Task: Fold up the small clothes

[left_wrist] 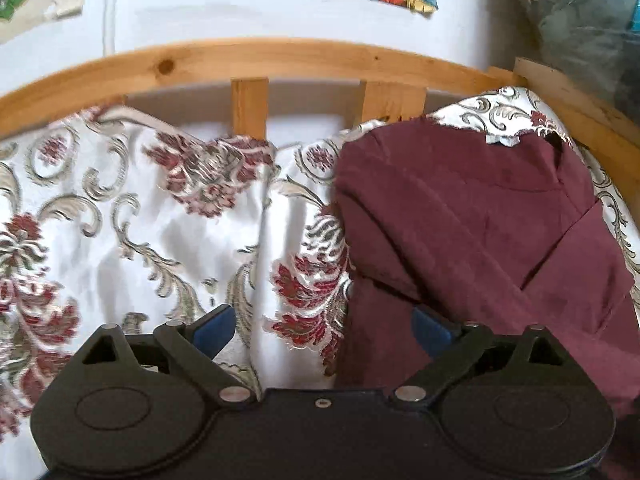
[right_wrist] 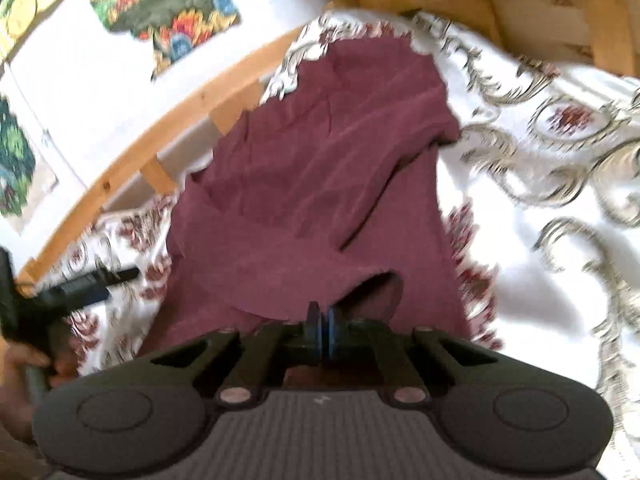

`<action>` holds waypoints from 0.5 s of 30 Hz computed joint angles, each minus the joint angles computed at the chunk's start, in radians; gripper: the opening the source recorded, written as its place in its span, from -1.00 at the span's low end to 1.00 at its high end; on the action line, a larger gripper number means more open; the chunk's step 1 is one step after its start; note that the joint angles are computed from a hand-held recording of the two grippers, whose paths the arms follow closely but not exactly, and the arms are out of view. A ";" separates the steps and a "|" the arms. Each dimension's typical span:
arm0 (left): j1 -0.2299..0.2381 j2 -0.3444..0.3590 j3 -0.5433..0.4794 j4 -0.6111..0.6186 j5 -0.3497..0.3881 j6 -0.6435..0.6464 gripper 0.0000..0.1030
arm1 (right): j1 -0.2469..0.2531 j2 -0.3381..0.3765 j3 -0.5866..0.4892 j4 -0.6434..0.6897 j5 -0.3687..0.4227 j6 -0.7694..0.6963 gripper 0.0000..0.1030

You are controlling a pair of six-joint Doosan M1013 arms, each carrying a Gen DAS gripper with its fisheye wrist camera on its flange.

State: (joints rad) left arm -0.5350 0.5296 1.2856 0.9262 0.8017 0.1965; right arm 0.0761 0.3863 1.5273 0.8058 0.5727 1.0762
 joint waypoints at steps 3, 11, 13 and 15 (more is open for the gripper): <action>0.013 0.005 0.006 0.004 -0.042 -0.009 0.83 | -0.007 0.011 -0.038 -0.118 0.040 0.079 -0.74; 0.064 0.017 0.014 0.006 -0.200 -0.074 0.70 | 0.030 0.062 -0.199 -0.383 0.207 0.088 0.24; 0.075 0.019 0.017 0.005 -0.237 -0.066 0.60 | 0.051 0.105 -0.302 -0.425 0.276 0.057 0.30; 0.084 0.019 0.021 -0.020 -0.265 -0.059 0.52 | 0.084 0.170 -0.441 -0.482 0.369 0.043 0.34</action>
State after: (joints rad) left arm -0.4509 0.5491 1.3069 0.9061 0.5368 0.1377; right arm 0.1605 0.5568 1.0860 0.3242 0.9414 1.1193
